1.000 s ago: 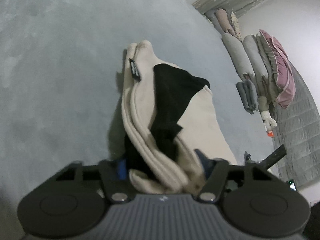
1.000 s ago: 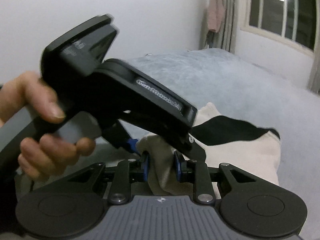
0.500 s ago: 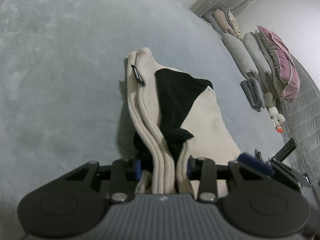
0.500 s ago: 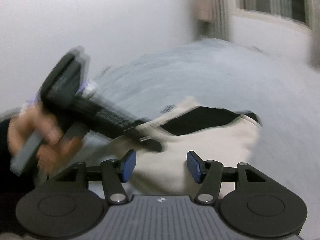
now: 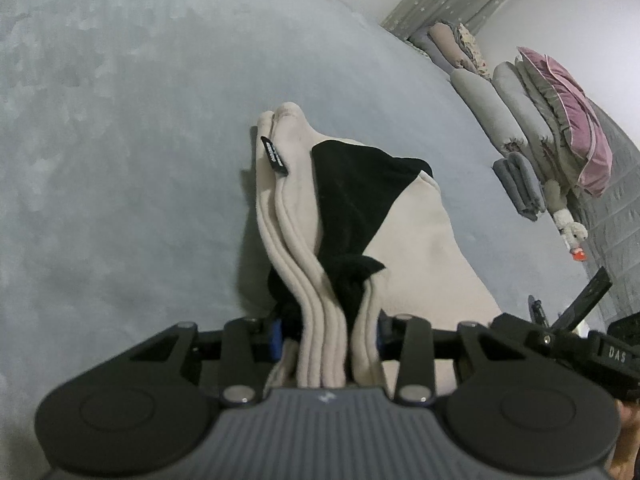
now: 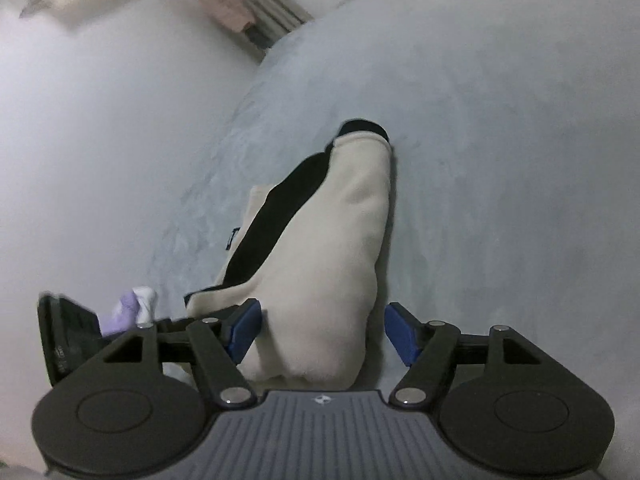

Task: Fold clothes
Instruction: 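Grasp the folded cream shirt bundle with the right gripper while the left gripper grips its edge, then lift the cream shirt bundle with both grippers off the blanket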

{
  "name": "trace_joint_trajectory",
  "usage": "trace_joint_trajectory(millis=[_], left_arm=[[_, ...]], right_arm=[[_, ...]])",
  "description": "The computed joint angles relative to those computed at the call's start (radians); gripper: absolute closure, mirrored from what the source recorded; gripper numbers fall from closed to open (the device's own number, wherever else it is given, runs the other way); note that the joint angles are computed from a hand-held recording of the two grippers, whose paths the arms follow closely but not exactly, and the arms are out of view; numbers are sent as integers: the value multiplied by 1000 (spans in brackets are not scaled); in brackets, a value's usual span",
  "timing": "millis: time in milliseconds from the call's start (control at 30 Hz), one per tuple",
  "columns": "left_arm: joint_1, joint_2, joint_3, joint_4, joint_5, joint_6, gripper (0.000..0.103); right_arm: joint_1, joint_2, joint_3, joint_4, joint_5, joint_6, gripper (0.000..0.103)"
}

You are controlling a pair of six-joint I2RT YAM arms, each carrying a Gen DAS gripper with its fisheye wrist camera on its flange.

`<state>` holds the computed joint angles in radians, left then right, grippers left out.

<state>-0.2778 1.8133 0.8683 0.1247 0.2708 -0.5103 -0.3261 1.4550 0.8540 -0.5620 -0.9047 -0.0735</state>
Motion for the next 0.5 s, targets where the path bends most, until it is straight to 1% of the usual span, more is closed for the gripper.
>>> trace_joint_trajectory(millis=[100, 167, 267, 367, 433, 500], left_arm=[[-4, -7, -2, -5, -9, 9, 67], [-6, -11, -4, -6, -13, 14, 67], [-10, -9, -2, -7, -24, 22, 67], [-18, -17, -5, -11, -44, 40, 68], [-30, -25, -6, -17, -67, 48, 69], [-46, -34, -6, -25, -99, 59, 70]], right_arm=[[16, 11, -26, 38, -27, 42, 33], [36, 10, -40, 50, -33, 46, 33], [78, -17, -83, 133, 2, 100, 31], [104, -51, -111, 188, 41, 145, 36], [116, -84, -130, 212, 63, 159, 43], [133, -122, -150, 236, 94, 171, 46]])
